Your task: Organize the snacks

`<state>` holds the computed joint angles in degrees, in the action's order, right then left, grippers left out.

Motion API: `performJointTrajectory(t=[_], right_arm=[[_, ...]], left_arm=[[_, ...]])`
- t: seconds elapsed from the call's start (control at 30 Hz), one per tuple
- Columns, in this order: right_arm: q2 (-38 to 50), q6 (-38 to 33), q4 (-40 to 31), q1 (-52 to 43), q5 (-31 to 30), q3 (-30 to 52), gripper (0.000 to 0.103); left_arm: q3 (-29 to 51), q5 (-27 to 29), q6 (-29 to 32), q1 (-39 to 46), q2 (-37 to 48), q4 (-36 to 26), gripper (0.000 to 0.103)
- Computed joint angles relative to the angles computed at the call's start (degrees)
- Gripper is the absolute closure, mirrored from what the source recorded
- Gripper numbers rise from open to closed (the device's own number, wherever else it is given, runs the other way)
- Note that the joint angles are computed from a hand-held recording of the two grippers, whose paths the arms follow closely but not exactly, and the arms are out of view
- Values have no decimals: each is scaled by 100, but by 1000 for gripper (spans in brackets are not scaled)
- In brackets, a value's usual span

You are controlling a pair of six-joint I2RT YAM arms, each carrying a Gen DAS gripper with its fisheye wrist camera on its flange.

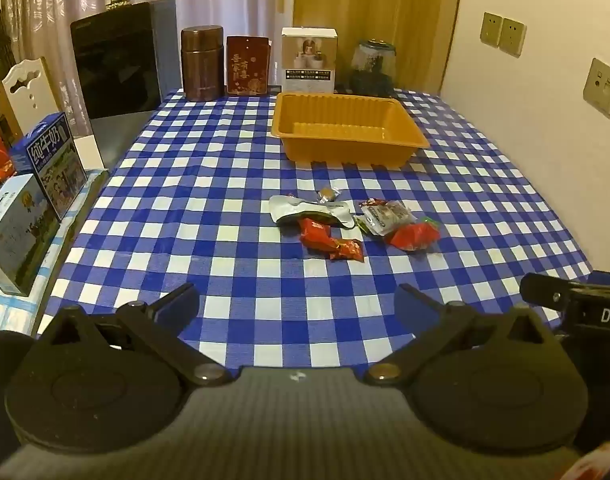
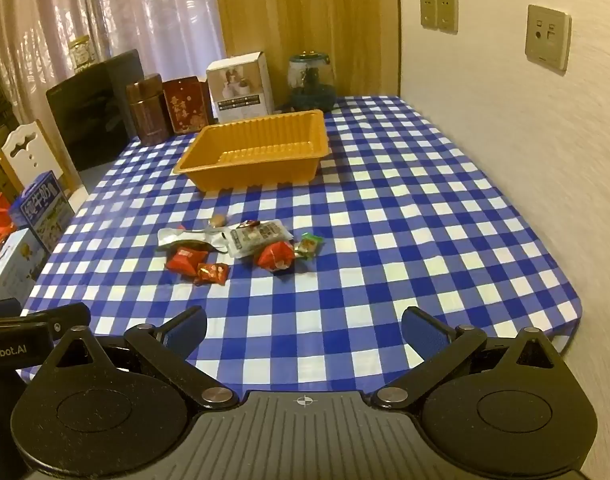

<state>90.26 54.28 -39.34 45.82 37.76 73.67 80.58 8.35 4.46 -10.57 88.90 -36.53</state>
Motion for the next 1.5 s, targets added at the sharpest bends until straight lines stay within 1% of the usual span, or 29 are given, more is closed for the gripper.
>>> performJointTrajectory(t=[0.1, 0.13, 0.17, 0.2, 0.47, 0.53, 0.73, 0.8, 0.97, 1.5], right_arm=[[-2, -5, 14, -12, -19, -2, 0], [1, -7, 11, -17, -33, 3, 0], [3, -13, 11, -21, -43, 6, 0], [1, -22, 19, -27, -57, 6, 0], [8, 59, -75, 36, -40, 52, 0], [-2, -16, 11, -39, -77, 4, 0], [30, -43, 73, -88, -103, -26, 0], [26, 21, -36, -29, -58, 26, 0], [54, 4, -40, -48, -65, 43, 0], [65, 42, -62, -29, -41, 50, 0]], left_arm=[[66, 131, -8, 25, 52, -84, 0], [212, 222, -9, 163, 161, -164, 0], [124, -5, -30, 14, 43, -108, 0], [-51, -39, -5, -14, -20, 58, 0], [-49, 48, -1, 38, -36, 19, 0], [-122, -14, -11, -27, -28, 108, 0], [-102, -17, -33, -58, -7, 113, 0], [-88, -22, -45, -62, -1, 107, 0], [-87, -38, -80, -96, 2, 122, 0], [-74, 138, -28, -6, 0, 105, 0]])
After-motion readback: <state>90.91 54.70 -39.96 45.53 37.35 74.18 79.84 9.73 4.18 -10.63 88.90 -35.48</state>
